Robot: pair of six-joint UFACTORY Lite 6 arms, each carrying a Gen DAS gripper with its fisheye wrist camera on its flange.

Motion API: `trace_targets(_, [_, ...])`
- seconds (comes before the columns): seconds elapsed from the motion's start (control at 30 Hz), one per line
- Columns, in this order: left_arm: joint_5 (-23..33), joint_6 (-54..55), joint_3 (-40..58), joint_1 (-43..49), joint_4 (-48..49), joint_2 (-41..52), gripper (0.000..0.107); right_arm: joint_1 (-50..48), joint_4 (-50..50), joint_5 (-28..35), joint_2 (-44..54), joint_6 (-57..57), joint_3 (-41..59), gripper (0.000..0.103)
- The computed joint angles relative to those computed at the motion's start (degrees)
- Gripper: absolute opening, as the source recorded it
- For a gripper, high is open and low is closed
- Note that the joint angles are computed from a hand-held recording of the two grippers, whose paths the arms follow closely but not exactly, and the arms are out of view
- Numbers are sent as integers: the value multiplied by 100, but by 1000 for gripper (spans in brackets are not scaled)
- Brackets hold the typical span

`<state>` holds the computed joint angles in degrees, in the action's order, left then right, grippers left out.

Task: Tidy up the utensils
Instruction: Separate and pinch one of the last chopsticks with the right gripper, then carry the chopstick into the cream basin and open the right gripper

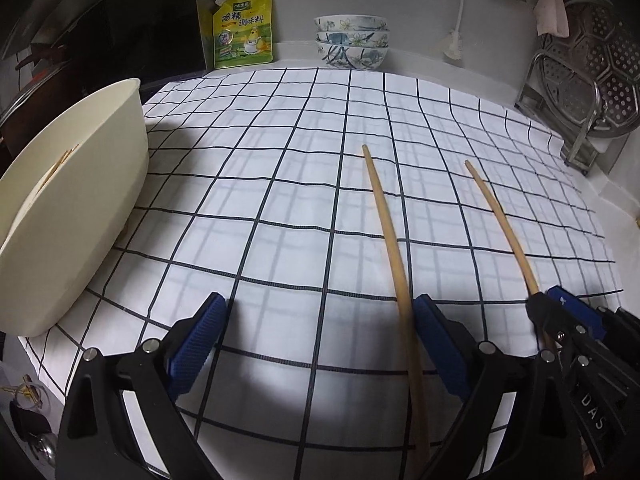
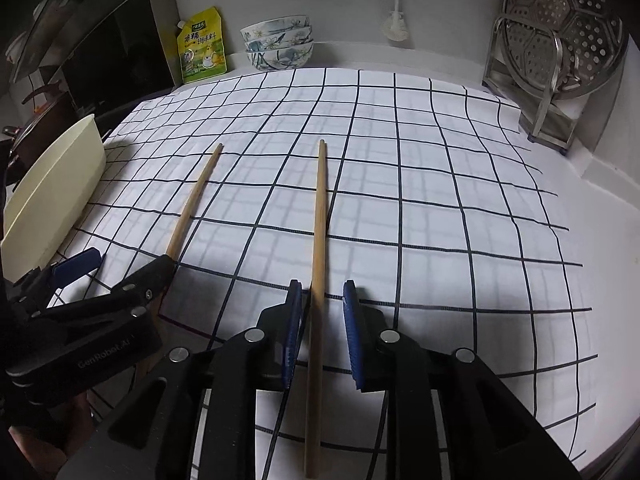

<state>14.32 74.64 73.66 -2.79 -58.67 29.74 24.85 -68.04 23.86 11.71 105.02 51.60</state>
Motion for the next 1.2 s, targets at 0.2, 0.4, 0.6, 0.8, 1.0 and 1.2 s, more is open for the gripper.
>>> trace_targets(0.2, [-17,713,-46,-17,-661,12,93,127,-146,281,235,25,194,21])
trace_targets(0.4, [185,1551,-312,-36,-1243,-225,60,159,-198,319,237,67,182,18])
trace_targets(0.6, [501,638,-100,1,-330,-179,7,126,-194,286,199,59,154,6])
trace_targets(0.8, [975,183,61,176,241,-148,7,45,-405,-3,32,428,-11,6])
trace_targets(1.0, [1505,388,44,496,281,-411,7,227,-557,110,-319,846,-135,6])
trace_targets(1.2, [2265,616,395,1009,227,-690,7,579,-602,417,-658,1235,5,6])
